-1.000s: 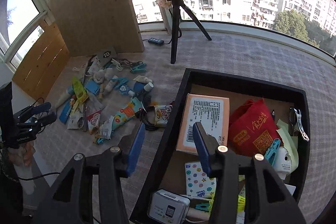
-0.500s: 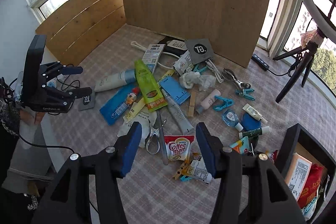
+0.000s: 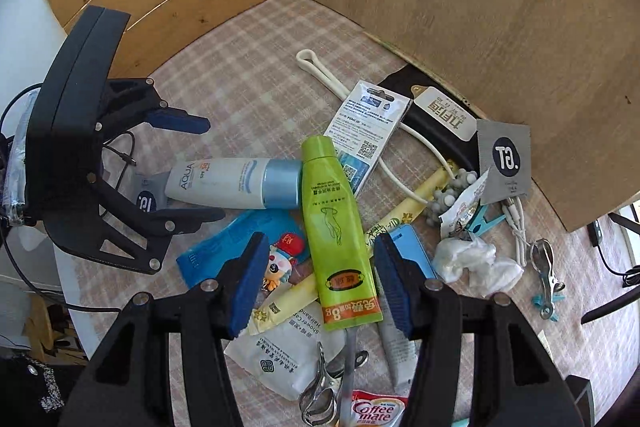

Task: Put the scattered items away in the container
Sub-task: 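Move both open grippers back over the item pile, then grasp the white AQUA sunscreen with the left gripper while the right grasps the green bottle, then carry both bottles into the tray and release them with both grippers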

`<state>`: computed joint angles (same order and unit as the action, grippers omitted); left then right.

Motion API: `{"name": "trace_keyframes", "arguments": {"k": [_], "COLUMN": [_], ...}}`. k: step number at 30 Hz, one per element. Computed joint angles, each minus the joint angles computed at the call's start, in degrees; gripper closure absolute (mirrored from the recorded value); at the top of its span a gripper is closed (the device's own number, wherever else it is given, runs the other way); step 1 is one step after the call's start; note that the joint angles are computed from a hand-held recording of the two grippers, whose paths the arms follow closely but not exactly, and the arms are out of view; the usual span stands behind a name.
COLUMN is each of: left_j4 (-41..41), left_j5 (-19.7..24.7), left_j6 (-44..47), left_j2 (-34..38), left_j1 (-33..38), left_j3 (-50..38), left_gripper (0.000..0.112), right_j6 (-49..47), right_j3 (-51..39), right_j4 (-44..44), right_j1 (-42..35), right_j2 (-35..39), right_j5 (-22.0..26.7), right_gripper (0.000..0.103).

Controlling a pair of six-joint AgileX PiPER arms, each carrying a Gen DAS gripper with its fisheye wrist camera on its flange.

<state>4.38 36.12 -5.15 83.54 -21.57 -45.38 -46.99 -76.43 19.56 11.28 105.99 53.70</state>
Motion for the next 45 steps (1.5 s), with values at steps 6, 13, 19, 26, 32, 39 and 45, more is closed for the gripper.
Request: {"name": "trace_keyframes", "arguments": {"k": [6,13,19,26,32,39,45], "left_j4": [-3.59,-3.21,-4.85,-7.05,-6.75,-1.96,5.48], "left_j5": [-2.89,-4.56,-5.72,-5.91,-4.62,1.05,5.60], "left_j6": [3.68,2.72,3.49,3.41,0.97,-7.00,-17.05], "left_j2": [2.58,5.14,4.86,3.67,-0.77,-9.03,-10.20], "left_j1": [1.66,0.72,1.68,3.28,3.69,-0.21,-9.39], "left_j3": [0.89,1.11,1.44,2.30,3.57,1.51,-3.06], "left_gripper": [0.038,0.049,0.065,0.066,0.067,0.067,0.067], "right_j6": [0.50,0.56,1.96,3.33,1.97,-0.82,-2.05], "right_j3": [-4.81,-8.48,-11.84,-12.40,-9.87,-5.59,0.40], "right_j4": [-1.13,-3.28,-5.71,-3.60,1.24,6.35,6.20], "right_j1": [2.43,4.42,5.28,4.11,0.98,-4.77,-11.04], "right_j2": [7.40,11.63,15.60,15.07,10.36,1.70,-7.84], "right_j5": [-0.42,-0.15,1.38,2.49,3.69,6.02,6.91], "right_gripper": [0.050,0.050,0.050,0.062,0.062,0.062,0.062]}}
